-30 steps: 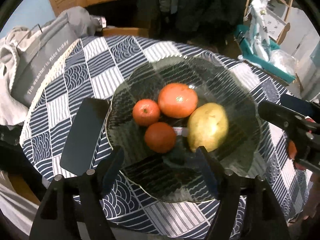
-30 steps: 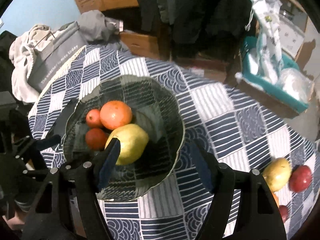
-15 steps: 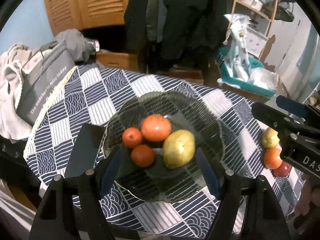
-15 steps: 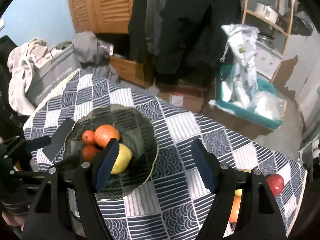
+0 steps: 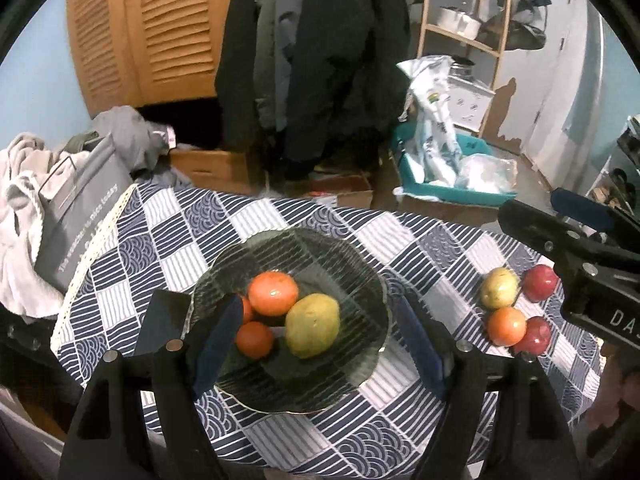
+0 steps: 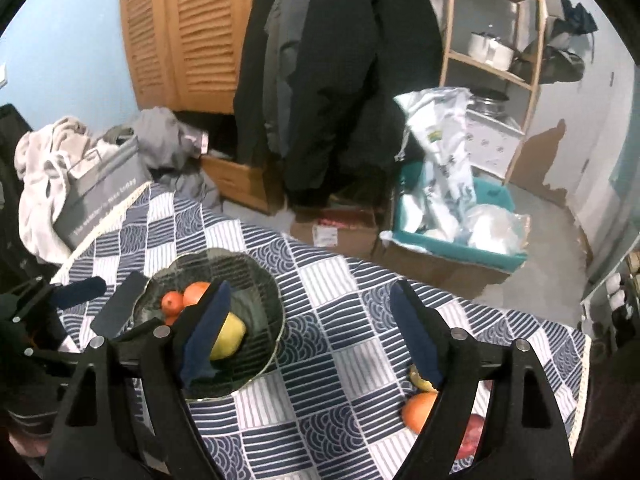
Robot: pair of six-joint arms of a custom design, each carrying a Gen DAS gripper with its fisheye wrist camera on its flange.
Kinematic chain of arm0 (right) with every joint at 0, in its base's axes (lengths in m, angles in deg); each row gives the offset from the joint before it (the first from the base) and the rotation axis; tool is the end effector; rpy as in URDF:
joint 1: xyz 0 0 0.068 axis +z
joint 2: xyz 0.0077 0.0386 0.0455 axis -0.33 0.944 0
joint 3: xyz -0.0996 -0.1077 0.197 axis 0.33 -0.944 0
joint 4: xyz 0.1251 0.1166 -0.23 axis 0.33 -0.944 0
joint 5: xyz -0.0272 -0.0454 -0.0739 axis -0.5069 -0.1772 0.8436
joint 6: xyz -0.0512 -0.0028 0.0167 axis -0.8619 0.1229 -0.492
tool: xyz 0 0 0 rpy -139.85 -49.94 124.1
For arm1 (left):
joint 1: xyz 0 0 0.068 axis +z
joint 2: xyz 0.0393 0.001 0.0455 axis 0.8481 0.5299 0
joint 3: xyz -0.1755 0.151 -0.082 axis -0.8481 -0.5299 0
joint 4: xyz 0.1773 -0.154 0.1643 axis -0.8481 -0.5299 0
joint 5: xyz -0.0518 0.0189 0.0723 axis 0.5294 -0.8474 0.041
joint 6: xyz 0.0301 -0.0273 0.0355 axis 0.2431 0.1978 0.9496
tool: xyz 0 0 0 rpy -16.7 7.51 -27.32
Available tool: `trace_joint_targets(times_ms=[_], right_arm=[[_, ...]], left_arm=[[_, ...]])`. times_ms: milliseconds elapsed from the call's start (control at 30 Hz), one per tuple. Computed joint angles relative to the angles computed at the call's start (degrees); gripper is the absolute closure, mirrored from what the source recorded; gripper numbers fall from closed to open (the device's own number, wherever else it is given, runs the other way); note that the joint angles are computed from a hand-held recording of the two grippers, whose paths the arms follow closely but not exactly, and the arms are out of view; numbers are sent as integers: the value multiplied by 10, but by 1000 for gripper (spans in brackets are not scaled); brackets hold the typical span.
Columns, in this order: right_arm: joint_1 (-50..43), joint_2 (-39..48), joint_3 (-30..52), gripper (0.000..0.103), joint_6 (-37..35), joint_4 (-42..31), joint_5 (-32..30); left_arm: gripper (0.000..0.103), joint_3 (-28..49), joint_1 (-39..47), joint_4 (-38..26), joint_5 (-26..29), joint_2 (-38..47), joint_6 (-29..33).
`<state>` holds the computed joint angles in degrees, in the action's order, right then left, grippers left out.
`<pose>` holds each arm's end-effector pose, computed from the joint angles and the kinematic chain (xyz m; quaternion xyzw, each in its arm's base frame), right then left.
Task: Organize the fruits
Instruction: 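Move both open tools back from the glass bowl to the remaining fruit, then lower the right tool around the dark red apple while the left tool approaches the orange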
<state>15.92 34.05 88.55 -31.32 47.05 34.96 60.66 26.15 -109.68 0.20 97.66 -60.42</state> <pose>0.3119 0.2114 0.2649 -0.1535 0.9105 0.0634 0.3788 0.2684 -0.1540 0.2519 -0.0182 0.9414 -0.0232 0.3361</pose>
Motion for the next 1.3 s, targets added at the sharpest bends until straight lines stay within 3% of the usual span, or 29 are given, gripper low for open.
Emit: trace_joint_targets(times_ms=[167,300,633,1300], right_arm=[[-13,-45,-27,19,3,-6,5],[-24,-77,-49,19,3,-10,14],[-65,-154,-116,18,0,-20,31],[-226,-266,-230,18,-22,-55,-19]], left_arm=[[22,20,-25,-3,-12,2,1],[16,34,-42,0,-17,8,0],[16,84,-84,4,-20,53,5],[16,186,-148,1,-1,181,1]])
